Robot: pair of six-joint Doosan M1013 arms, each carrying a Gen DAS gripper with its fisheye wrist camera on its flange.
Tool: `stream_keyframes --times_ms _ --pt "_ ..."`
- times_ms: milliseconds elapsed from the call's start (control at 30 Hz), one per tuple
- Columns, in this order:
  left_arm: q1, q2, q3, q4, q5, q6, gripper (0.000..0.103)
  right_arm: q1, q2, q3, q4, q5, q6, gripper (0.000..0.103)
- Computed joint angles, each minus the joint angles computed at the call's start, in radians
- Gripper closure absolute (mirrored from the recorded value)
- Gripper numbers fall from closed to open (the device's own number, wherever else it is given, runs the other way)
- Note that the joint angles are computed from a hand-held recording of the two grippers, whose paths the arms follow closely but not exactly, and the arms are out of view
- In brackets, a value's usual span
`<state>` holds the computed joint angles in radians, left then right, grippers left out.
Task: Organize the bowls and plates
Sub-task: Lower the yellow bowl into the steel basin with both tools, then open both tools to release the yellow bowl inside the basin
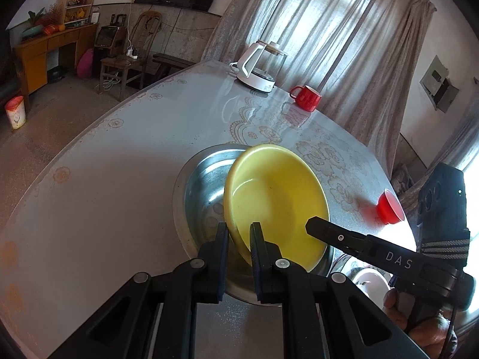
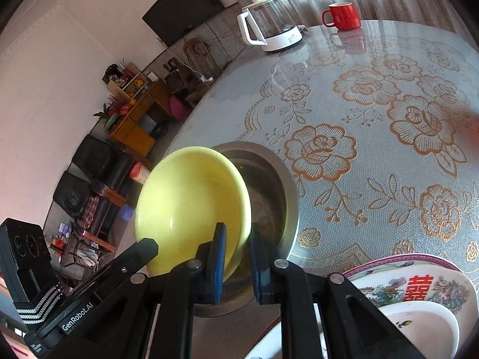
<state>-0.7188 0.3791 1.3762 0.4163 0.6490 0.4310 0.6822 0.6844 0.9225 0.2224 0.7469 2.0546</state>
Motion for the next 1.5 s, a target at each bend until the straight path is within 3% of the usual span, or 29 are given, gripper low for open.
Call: stream_keyframes --times_ms 200,467,967,1133,1500 --pt "0.005 0.021 -0.023 0.011 0.047 0.019 0.089 0.01 0.031 -0.048 -0.044 0.047 0.014 0.087" --pt "0.007 0.023 -0.023 0.027 0.055 0.016 0.088 0.031 0.047 -0.086 -0.174 0.097 0.052 0.085" --pt "-0.012 0.029 -0.025 0.129 0.082 -0.017 0.084 0.066 0.036 -0.077 -0.354 0.109 0.116 0.077" --pt "-0.024 0.041 -0.043 0.162 0.123 0.01 0.083 0.063 0.033 -0.073 -0.351 0.105 0.12 0.076" --pt "-0.019 0.016 -0.011 0.182 0.074 -0.067 0.073 0.082 0.038 -0.083 -0.431 0.128 0.134 0.073"
